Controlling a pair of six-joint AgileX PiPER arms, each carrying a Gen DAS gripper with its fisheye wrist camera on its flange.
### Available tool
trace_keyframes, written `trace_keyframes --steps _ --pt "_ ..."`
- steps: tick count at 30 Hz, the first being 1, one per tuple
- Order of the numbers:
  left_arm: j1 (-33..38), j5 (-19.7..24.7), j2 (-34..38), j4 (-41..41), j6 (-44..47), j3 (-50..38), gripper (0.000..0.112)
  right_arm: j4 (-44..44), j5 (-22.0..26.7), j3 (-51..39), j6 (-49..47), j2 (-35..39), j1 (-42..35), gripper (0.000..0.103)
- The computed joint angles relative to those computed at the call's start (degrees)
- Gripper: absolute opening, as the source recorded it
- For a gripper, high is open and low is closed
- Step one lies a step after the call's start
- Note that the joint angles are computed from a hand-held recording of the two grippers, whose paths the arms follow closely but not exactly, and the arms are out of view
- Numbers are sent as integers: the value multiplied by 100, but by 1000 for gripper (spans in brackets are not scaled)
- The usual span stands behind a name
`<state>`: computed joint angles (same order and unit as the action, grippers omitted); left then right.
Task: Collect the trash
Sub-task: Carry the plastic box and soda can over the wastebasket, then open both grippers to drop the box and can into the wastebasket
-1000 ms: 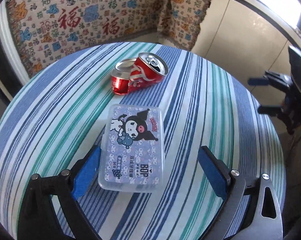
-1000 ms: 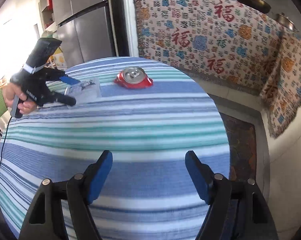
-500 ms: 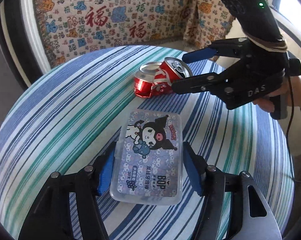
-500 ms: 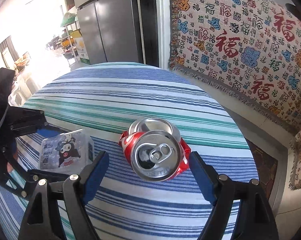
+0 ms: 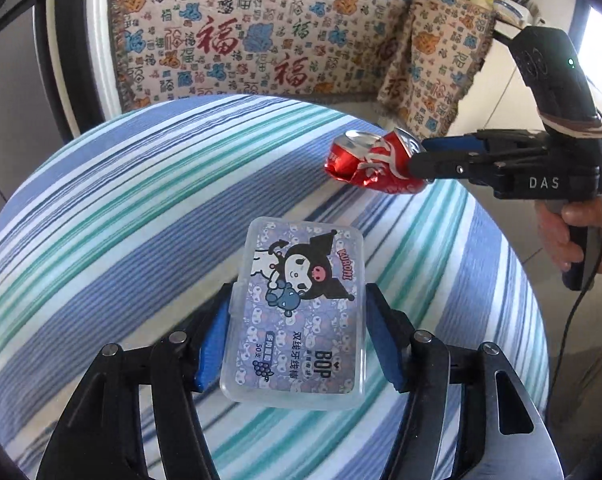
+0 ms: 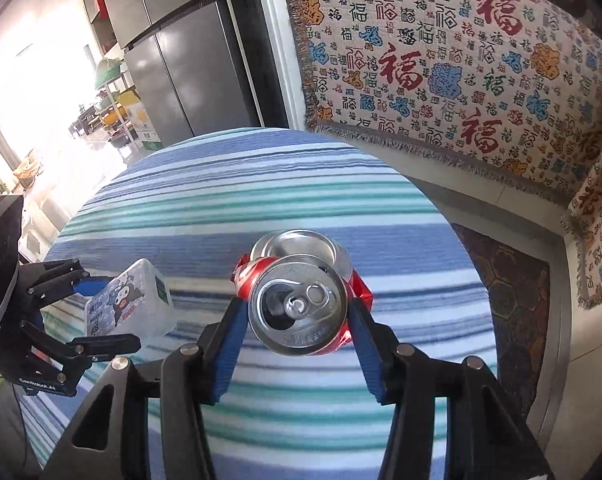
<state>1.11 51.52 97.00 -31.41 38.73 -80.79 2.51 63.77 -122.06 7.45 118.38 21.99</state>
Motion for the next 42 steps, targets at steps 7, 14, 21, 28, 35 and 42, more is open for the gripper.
trace_keyframes --steps 7,14,21,28,35,42 --pt "-561 -296 -702 212 -620 815 64 -59 -791 2459 268 -1649 -48 53" --pt "-1322 -425 -1057 601 -1341 1046 64 -92 -1278 4169 626 -3115 -361 53" --pt "-2604 -436 -1019 669 -2032 659 64 31 -964 5561 342 -4929 -1522 53" --pt "-4173 -517 -349 1099 -3115 -204 64 878 -598 6449 -1211 -5699 -3634 53" --pt "-5067 -804 696 1913 -4321 -799 64 1834 -1040 7182 -2823 -5203 -5149 53" --pt "-5382 -1024 1647 2755 -5283 -1199 64 2468 -1903 7608 -3479 -3893 -5650 53"
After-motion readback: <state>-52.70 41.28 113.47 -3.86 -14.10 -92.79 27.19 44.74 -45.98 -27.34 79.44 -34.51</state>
